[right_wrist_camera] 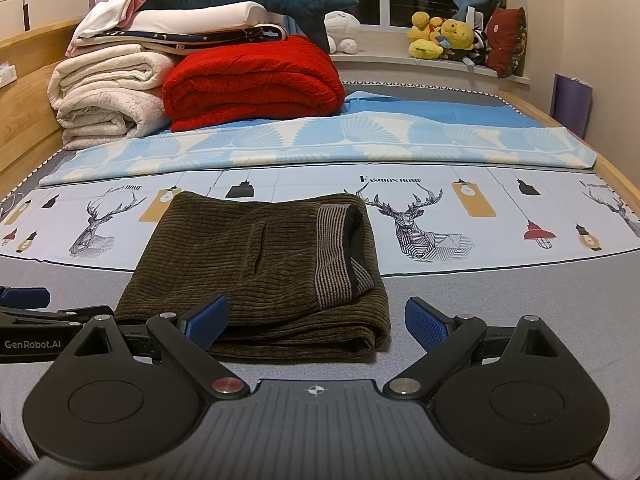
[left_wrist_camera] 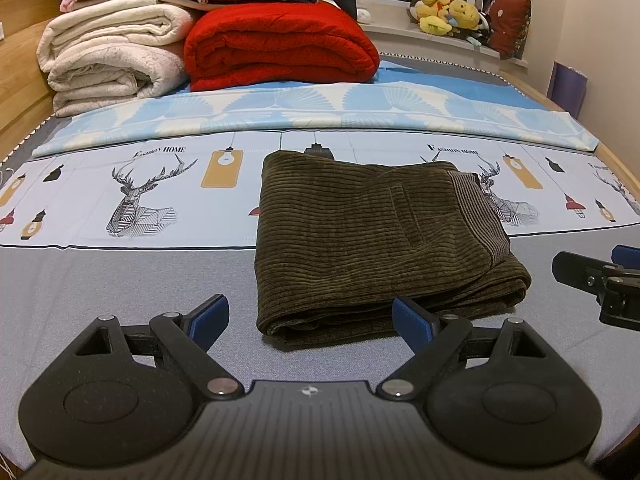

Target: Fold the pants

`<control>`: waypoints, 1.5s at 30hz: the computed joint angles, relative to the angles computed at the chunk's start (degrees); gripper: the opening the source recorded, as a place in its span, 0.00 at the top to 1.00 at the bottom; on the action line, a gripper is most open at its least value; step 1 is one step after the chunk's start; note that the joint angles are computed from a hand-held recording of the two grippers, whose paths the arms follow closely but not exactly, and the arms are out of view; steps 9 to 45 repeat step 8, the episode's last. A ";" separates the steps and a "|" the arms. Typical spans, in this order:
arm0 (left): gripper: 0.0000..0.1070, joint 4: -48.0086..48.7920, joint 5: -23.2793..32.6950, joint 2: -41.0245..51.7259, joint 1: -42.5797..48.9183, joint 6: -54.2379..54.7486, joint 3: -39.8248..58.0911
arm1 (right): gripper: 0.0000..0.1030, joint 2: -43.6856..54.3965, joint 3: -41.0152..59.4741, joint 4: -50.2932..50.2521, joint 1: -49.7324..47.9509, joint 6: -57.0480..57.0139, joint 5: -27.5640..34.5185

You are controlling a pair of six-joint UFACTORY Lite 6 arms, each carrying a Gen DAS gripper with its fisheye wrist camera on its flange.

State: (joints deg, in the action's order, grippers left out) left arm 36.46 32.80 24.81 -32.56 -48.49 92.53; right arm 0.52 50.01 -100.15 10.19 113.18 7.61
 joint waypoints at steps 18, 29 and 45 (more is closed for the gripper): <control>0.14 0.26 -0.77 -0.50 0.11 0.21 -0.78 | 0.08 0.06 0.02 -0.31 0.02 0.33 0.01; 0.14 0.26 -0.77 -0.50 0.11 0.21 -0.78 | 0.08 0.06 0.02 -0.31 0.02 0.33 0.01; 0.14 0.26 -0.77 -0.50 0.11 0.21 -0.78 | 0.08 0.06 0.02 -0.31 0.02 0.33 0.01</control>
